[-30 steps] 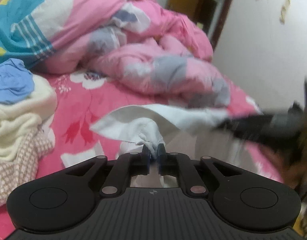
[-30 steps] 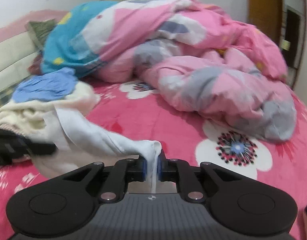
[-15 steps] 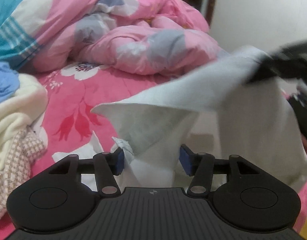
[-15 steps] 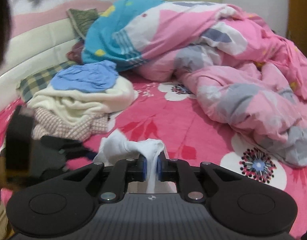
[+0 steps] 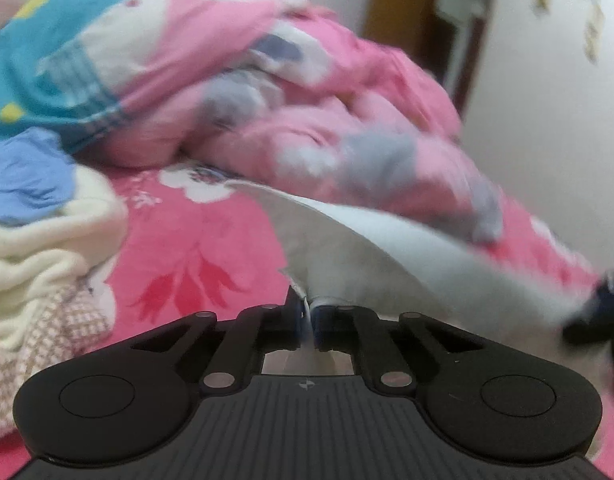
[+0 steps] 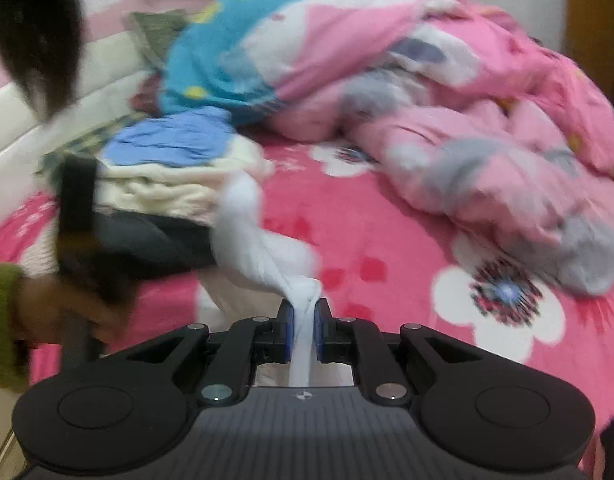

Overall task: Fold clothes
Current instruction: 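Lift the shirt up with both tools, spreading it between them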

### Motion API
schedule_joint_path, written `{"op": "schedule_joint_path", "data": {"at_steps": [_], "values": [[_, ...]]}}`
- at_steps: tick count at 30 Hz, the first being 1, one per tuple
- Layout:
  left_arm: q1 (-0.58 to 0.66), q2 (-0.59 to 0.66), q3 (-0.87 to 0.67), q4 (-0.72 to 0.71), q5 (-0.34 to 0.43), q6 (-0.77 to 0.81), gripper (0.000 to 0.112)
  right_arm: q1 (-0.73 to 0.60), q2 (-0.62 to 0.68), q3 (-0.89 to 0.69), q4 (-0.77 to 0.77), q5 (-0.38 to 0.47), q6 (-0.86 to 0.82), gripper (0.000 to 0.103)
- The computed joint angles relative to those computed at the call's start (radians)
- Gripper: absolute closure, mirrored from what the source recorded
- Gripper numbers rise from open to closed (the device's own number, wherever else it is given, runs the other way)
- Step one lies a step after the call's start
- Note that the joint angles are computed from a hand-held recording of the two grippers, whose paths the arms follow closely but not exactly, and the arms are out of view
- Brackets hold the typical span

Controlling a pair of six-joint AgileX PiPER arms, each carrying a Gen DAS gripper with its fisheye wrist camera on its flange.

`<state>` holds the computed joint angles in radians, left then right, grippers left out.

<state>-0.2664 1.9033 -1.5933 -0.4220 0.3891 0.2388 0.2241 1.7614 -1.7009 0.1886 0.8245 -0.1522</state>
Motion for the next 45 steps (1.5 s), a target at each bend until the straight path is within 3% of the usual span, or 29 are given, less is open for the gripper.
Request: {"op": "schedule_joint_path", "data": {"at_steps": [6,8,10,12,14,17,19,20,23,25,27,29,31,34,41,45], "values": [[0.017,-0.032,-0.061,0.09,0.05,-0.19,0.11,0.019,-0.027,0.137,-0.19,-0.105,0.258,0.086],[0.017,-0.042,-0.073,0.131,0.069,-0.241,0.11,0.036,-0.068,0.205,-0.198,-0.141,0.276,0.076],[0.016,-0.054,-0.08,0.172,0.082,-0.29,0.11,0.068,-0.105,0.261,-0.239,-0.174,0.318,0.055],[0.018,-0.071,-0.085,0.198,0.099,-0.329,0.11,0.12,-0.132,0.296,-0.317,-0.196,0.395,0.055],[0.018,-0.093,-0.096,0.218,0.12,-0.368,0.11,0.172,-0.124,0.28,-0.367,-0.176,0.495,0.054],[0.016,-0.127,-0.121,0.245,0.16,-0.427,0.11,0.251,-0.107,0.25,-0.481,-0.147,0.652,0.043],[0.014,-0.15,-0.158,0.262,0.2,-0.458,0.11,0.311,-0.096,0.248,-0.663,-0.146,0.787,0.031],[0.012,-0.163,-0.181,0.273,0.221,-0.475,0.11,0.335,-0.088,0.246,-0.748,-0.142,0.834,0.03],[0.007,-0.19,-0.253,0.311,0.275,-0.516,0.11,0.345,-0.059,0.24,-0.76,-0.156,0.764,0.025],[0.005,-0.202,-0.307,0.337,0.312,-0.541,0.11,0.322,-0.046,0.234,-0.637,-0.158,0.608,0.032],[0.004,-0.209,-0.363,0.379,0.348,-0.575,0.11,0.332,-0.063,0.266,-0.656,-0.143,0.598,0.034],[0.009,-0.215,-0.417,0.401,0.386,-0.595,0.11,0.338,-0.081,0.284,-0.695,-0.11,0.639,0.049],[0.012,-0.221,-0.458,0.418,0.424,-0.606,0.11,0.331,-0.102,0.283,-0.715,-0.084,0.672,0.076],[0.006,-0.237,-0.501,0.455,0.475,-0.616,0.11,0.296,-0.137,0.24,-0.712,-0.058,0.706,0.092],[-0.036,-0.266,-0.634,0.635,0.59,-0.732,0.11,0.201,-0.185,0.007,-0.613,0.037,0.526,0.097],[-0.096,-0.251,-0.787,0.772,0.675,-0.794,0.11,0.088,-0.17,-0.261,-0.41,0.127,0.289,0.097]]}}
